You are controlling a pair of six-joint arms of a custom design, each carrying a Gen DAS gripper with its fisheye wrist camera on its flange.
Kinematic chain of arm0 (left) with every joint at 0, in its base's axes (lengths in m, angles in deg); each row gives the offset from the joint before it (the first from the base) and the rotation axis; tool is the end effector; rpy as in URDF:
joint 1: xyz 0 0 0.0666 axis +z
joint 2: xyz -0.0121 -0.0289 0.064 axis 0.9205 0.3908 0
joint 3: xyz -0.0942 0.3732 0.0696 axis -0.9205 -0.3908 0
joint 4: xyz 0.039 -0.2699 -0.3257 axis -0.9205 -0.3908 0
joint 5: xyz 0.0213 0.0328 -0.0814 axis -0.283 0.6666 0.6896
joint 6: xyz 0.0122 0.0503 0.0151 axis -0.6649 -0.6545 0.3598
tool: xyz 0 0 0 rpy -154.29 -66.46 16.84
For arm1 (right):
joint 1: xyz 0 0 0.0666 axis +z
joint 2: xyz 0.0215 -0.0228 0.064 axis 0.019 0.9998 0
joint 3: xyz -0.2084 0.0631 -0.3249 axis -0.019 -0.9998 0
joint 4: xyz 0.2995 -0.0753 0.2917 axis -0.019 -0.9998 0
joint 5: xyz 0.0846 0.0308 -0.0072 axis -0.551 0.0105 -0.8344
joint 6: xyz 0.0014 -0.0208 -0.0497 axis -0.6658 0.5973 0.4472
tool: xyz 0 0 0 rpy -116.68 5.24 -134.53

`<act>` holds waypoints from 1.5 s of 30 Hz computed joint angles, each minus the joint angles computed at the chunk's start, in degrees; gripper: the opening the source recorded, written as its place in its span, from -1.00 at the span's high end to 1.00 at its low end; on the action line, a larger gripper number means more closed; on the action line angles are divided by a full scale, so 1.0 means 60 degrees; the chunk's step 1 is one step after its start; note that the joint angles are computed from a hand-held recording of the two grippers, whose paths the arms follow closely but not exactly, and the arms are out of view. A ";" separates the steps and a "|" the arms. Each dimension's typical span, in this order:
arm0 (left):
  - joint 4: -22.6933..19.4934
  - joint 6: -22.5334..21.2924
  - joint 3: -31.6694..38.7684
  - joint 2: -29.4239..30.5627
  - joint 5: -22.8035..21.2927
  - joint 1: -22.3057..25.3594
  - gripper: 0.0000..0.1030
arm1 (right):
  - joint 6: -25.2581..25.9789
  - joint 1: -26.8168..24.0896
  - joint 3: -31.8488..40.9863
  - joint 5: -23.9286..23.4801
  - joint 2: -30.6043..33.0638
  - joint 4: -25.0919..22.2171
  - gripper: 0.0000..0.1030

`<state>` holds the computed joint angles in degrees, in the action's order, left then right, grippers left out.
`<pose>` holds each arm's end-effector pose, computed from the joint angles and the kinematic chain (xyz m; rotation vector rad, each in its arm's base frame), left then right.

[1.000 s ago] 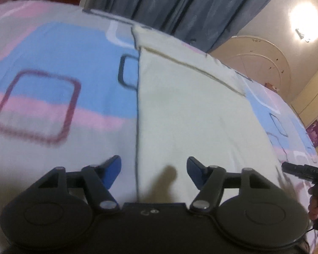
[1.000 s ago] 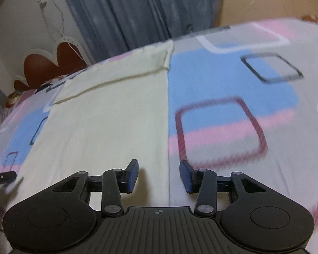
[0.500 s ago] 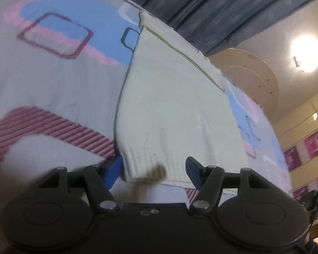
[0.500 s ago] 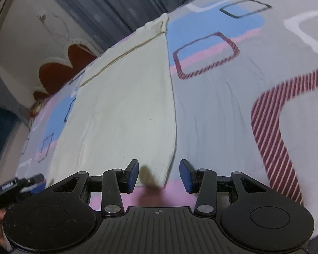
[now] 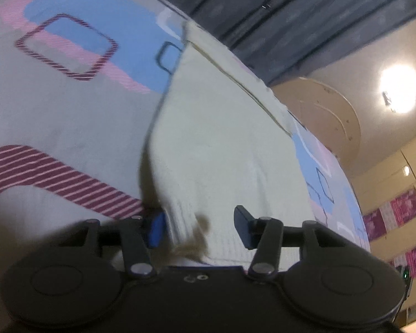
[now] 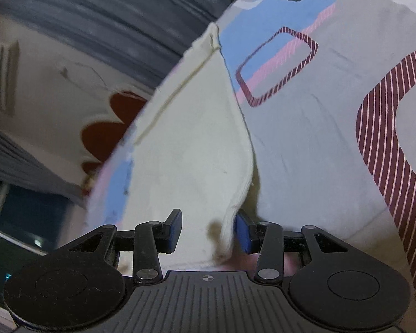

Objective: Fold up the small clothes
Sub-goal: 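Grasp the hem corners with both grippers and lift toward the collar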

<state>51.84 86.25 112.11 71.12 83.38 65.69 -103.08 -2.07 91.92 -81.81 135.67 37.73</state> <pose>0.4576 -0.0249 0.3702 -0.4285 2.2936 -0.7705 0.4407 0.0009 0.4492 0.4096 2.2618 1.2449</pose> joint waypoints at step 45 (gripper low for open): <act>-0.0048 0.0581 0.6382 0.4274 -0.0184 0.0196 0.94 | 0.2065 0.0902 0.6756 0.2465 0.4357 -0.0883 0.95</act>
